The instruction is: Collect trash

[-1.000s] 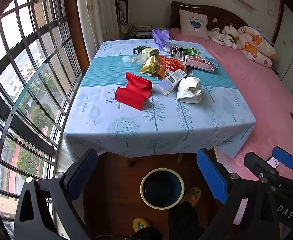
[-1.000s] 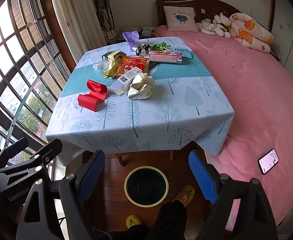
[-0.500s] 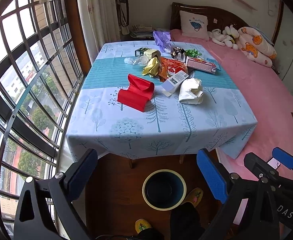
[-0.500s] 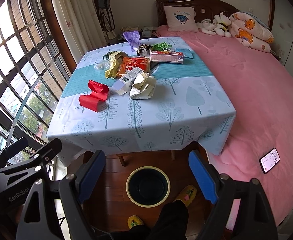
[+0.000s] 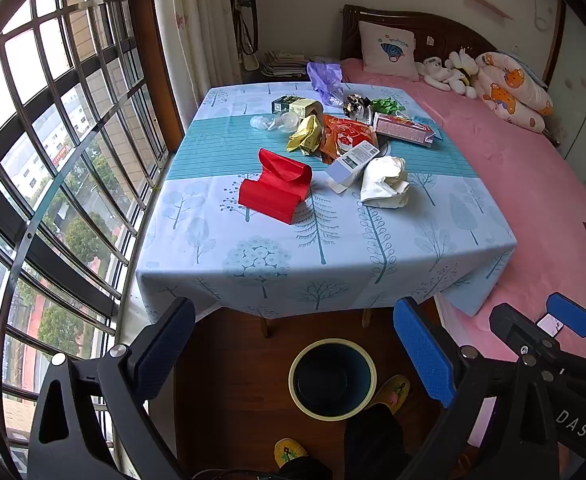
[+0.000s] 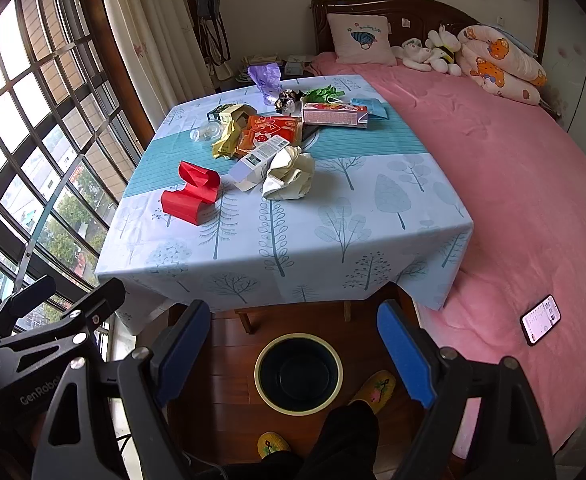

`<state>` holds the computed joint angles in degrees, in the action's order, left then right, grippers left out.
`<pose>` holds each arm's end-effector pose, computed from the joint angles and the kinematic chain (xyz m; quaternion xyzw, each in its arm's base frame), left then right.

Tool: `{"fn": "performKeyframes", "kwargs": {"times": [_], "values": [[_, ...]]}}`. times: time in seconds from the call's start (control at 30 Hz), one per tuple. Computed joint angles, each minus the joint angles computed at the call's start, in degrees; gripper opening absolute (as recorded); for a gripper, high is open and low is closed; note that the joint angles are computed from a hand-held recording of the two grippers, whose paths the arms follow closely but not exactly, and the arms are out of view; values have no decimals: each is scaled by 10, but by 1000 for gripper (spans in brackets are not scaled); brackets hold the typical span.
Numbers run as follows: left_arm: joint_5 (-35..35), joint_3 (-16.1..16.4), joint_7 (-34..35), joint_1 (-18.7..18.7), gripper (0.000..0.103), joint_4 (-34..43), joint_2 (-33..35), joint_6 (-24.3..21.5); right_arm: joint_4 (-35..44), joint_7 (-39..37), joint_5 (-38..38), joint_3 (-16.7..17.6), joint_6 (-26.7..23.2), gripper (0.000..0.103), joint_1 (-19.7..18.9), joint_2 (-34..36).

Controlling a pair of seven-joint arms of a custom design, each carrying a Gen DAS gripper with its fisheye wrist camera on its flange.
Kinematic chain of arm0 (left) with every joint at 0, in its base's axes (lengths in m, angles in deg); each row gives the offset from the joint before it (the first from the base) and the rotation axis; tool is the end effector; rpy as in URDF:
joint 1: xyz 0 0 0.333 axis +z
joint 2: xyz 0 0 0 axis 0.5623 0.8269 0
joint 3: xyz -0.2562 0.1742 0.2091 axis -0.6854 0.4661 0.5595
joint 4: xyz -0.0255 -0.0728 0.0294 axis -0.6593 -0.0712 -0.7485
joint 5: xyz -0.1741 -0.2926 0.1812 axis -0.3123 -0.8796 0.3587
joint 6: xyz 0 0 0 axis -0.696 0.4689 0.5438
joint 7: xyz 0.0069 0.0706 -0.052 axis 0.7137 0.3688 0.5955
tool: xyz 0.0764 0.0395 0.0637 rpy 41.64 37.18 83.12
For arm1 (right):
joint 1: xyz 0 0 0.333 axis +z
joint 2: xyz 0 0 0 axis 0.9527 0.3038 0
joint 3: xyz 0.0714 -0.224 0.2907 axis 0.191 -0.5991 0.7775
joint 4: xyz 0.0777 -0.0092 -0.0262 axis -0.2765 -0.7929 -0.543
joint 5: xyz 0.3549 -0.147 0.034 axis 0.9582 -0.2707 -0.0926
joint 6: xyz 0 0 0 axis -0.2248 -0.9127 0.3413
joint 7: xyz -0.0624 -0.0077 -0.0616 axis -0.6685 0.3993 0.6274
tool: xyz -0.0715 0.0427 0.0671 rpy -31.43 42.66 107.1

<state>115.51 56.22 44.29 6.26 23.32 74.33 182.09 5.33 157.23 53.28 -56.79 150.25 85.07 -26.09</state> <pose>0.5862 -0.3645 0.7300 -0.7179 0.6247 -0.2149 0.2195 0.6331 0.1718 0.7721 -0.7005 0.6570 -0.1389 0.2417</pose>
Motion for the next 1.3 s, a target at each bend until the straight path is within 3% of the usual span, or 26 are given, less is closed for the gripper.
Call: {"fn": "performKeyframes", "kwargs": {"times": [1.3], "values": [[3,1,2,2,98,0,-1,1,6,4,1,2,2,86,3,4]]}}
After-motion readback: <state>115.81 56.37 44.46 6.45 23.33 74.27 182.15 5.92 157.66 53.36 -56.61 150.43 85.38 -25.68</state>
